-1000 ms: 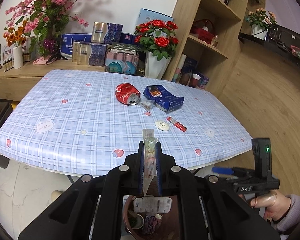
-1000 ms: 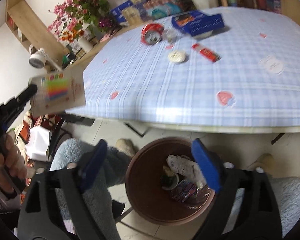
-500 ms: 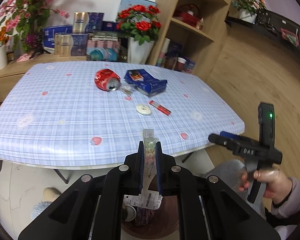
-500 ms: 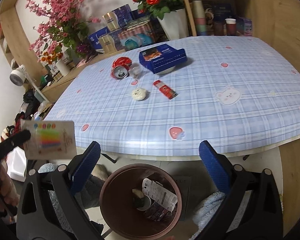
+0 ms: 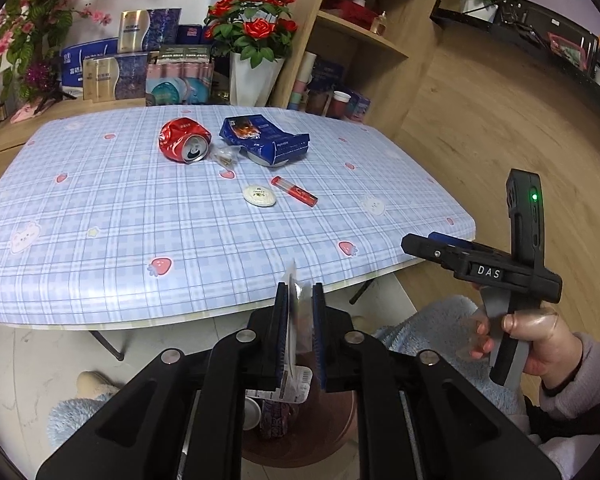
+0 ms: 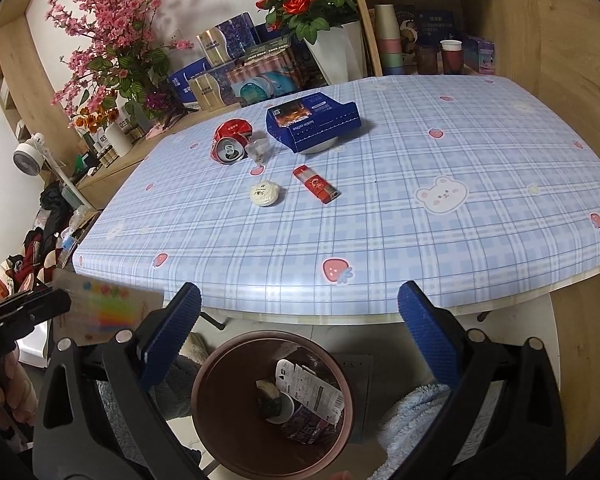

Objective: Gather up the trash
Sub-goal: 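Carry bag and card over the bin and open both grippers, then grasp the red lighter with the right gripper while the left reaches the white mask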

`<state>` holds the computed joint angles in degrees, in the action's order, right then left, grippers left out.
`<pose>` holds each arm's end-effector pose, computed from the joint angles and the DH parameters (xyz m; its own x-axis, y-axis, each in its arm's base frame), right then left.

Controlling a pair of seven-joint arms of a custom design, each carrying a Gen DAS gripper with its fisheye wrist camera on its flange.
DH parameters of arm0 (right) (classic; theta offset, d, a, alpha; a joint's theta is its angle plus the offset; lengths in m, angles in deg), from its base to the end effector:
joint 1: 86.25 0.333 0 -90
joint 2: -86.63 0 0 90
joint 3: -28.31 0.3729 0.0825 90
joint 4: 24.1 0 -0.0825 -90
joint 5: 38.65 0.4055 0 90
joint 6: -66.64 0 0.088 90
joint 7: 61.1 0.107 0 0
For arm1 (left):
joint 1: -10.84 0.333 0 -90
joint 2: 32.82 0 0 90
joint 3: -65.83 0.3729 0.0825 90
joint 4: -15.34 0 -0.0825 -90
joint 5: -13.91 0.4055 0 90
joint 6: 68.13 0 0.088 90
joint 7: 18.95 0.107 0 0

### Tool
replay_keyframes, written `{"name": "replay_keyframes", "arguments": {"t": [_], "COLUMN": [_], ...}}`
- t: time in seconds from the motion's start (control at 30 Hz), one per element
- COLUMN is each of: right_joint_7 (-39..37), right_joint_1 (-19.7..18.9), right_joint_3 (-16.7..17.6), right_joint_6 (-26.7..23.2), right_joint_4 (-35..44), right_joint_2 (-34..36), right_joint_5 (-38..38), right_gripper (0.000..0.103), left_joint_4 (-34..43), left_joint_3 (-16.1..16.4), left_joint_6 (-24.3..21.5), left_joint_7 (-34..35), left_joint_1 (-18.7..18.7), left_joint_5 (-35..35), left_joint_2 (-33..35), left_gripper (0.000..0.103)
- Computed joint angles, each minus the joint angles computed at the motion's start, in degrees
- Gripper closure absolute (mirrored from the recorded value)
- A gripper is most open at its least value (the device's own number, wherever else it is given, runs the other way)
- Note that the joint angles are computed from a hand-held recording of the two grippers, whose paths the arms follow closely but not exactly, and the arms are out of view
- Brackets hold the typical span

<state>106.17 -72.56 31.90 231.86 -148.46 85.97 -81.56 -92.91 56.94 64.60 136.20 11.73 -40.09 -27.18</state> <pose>0.5512 0.2128 0.5158 -0.2454 -0.9181 -0.3112 -0.6482 0.3941 -0.6516 0.6358 -0.1011 0.5424 -0.7153 -0.6485 0.2605 -0.6000 0.3787 -0.7047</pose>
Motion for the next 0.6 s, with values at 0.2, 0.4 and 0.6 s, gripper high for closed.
{"name": "replay_keyframes", "arguments": {"t": [0.2,0.4,0.6], "right_joint_7": [-0.6,-0.1,1.3], "right_joint_1": [0.1,0.1,0.1], "right_joint_3": [0.0,0.1,-0.1], "right_joint_6": [-1.1,-2.0,-2.8], "right_joint_4": [0.2,0.3,0.8], "right_joint_2": [0.0,0.0,0.3], "right_joint_5": [0.6,-0.3,-3.3], "right_gripper": [0.006,0.006,0.006], "left_joint_4": [0.1,0.9,1.7], "left_joint_3": [-0.2,-0.3,-0.8], "left_joint_6": [2.9,7.7,15.2], "left_joint_7": [0.5,-0.6,-3.2], "left_joint_1": [-0.3,0.1,0.0], "left_joint_5": [0.0,-1.5,-0.3], "left_joint_2": [0.2,1.1,2.3], "left_gripper": [0.063,0.028,0.012]}}
